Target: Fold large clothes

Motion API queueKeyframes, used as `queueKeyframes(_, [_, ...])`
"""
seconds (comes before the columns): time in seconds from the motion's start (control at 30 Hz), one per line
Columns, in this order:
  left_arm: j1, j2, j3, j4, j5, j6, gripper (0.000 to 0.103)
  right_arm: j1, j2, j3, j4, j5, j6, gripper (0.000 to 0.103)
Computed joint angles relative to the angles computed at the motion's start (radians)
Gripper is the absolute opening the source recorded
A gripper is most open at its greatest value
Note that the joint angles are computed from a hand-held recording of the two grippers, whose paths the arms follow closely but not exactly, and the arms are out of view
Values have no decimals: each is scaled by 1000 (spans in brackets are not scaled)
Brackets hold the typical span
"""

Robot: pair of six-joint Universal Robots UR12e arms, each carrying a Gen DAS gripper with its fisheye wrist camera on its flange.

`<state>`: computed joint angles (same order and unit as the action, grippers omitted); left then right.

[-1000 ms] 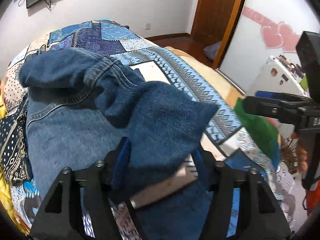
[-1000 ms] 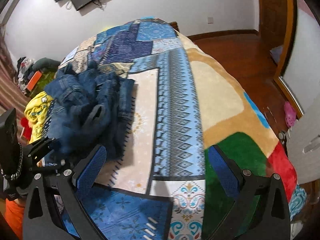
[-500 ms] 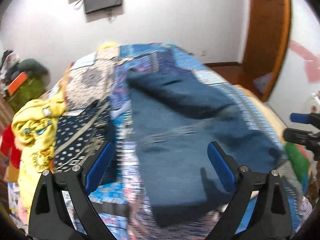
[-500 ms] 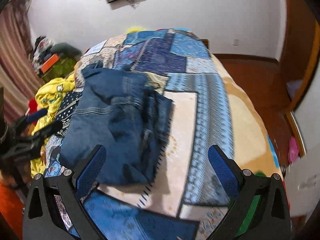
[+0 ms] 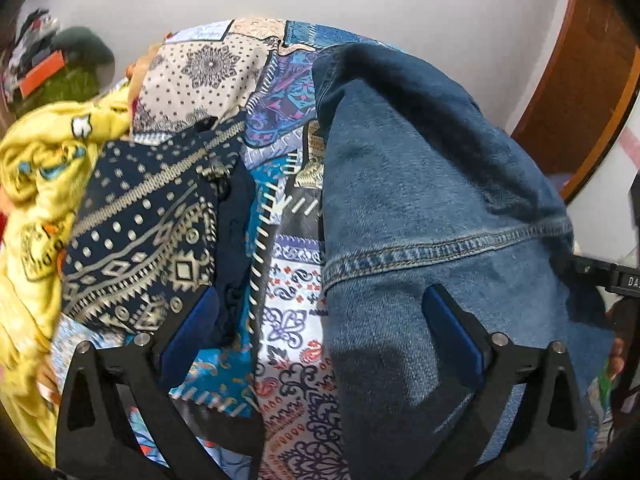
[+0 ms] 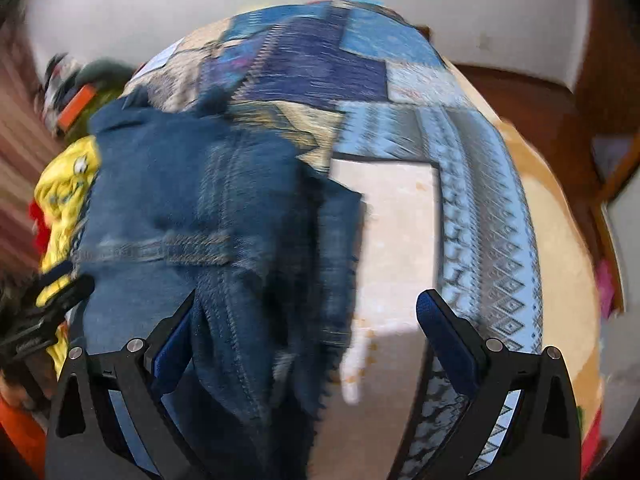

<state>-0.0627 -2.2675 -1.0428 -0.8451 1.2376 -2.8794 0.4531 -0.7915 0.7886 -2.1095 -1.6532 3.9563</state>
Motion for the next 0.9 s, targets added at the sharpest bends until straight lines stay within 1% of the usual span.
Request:
queueKeyframes(0.03, [2, 2, -3, -6, -9, -6, 103, -3, -17, 38, -20, 24, 34, 102])
queueKeyframes(0.1, [1, 8, -7, -15, -9, -7, 103, 8, -26, 49, -7, 1, 31, 102])
queueKeyframes(0.13, [0, 13, -11, -14, 0, -1, 103, 18, -27, 42, 11, -28, 24, 102])
queueKeyframes(0.2, [-1, 29, -26, -19, 3, 27, 103, 34, -30, 27, 44, -66, 13, 102])
queueKeyframes(0.23, [0, 37, -31, -41, -3, 56, 103, 43, -35, 25, 50, -74, -3, 102])
queueKeyframes(0.27, [0, 45, -34, -75, -7, 90, 103, 50, -41, 28, 43, -70, -27, 102])
queueKeyframes(0.33, [-1, 58, -49, -100, 1, 121, 103, 58, -51, 40, 32, -61, -68, 103])
queueKeyframes(0.43, [3, 88, -107, -62, 9, 120, 103, 70, -56, 45, 61, -69, -91, 103])
queueKeyframes(0.53, [11, 104, -139, -54, 4, 103, 103, 69, -81, 98, 39, -44, -44, 103])
queueKeyframes(0.63, [17, 117, -162, -44, -7, 81, 103, 58, -118, 178, -14, 21, 25, 103])
queueKeyframes(0.67, [19, 122, -175, -26, -13, 71, 103, 54, -130, 206, -33, 49, 51, 103])
queueKeyframes(0.73, [21, 129, -198, 14, -15, 52, 103, 48, -140, 229, -54, 82, 91, 103])
queueKeyframes(0.77, [20, 131, -207, 30, -13, 43, 103, 49, -146, 244, -67, 84, 101, 103])
queueKeyframes(0.83, [18, 135, -216, 51, -3, 35, 103, 54, -148, 241, -60, 72, 98, 103])
queueKeyframes(0.9, [12, 132, -198, 30, 14, 70, 103, 55, -145, 228, -45, 65, 87, 103])
